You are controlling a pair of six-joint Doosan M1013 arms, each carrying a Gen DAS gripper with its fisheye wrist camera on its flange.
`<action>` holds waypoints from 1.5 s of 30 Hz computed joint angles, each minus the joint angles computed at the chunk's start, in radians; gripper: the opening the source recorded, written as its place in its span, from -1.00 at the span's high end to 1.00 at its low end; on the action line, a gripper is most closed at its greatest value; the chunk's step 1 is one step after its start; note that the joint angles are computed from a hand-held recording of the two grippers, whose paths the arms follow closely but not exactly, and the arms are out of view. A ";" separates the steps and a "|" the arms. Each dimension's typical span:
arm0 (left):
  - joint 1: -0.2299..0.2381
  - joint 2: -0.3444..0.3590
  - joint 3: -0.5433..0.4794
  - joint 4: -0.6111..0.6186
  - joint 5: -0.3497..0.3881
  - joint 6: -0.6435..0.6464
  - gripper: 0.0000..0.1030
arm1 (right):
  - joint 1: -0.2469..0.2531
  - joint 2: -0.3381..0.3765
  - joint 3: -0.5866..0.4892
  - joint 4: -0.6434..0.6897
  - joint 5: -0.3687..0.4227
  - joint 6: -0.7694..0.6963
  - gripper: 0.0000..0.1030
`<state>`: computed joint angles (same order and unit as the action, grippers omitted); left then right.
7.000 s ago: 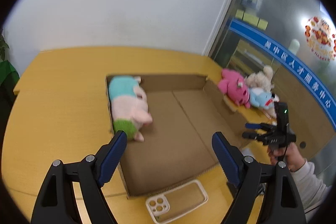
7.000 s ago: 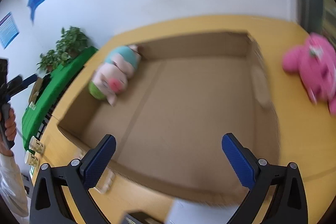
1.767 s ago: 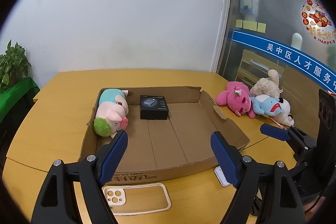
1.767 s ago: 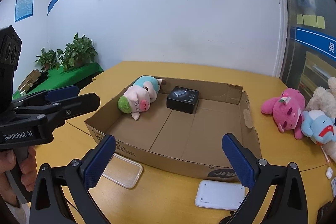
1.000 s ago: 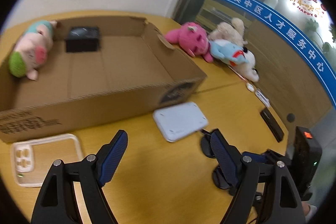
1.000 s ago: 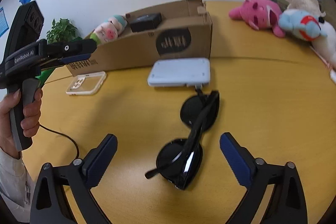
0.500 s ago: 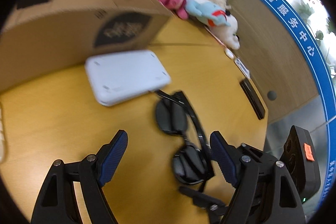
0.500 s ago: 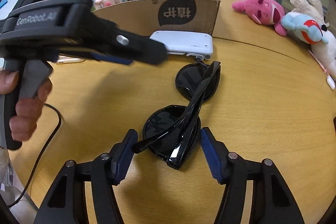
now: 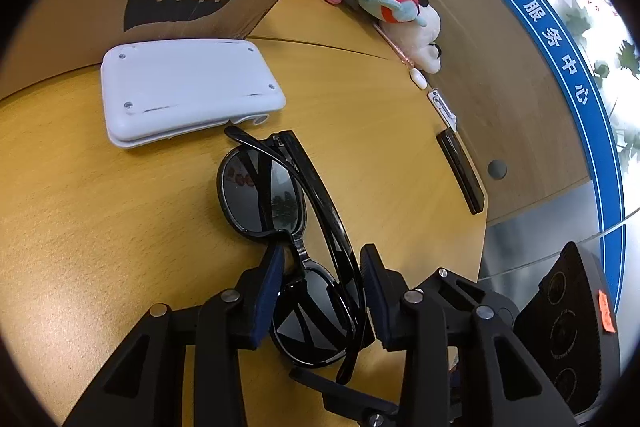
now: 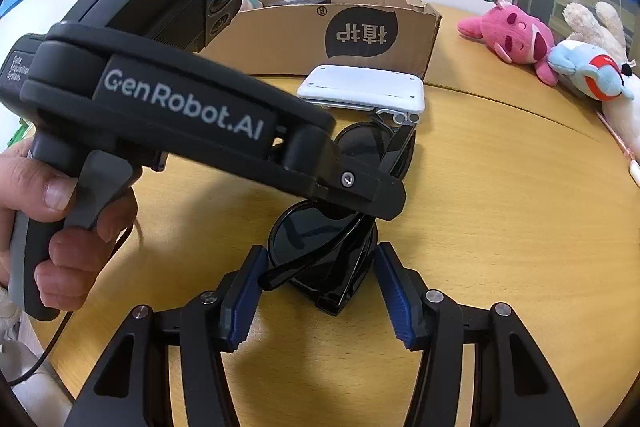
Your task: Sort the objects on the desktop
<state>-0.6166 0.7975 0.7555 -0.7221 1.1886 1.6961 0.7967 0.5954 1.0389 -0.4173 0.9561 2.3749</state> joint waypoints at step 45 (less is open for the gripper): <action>0.050 0.067 -0.407 0.027 -0.084 0.016 0.86 | -0.003 0.088 -0.333 -0.182 -0.075 -0.135 -0.31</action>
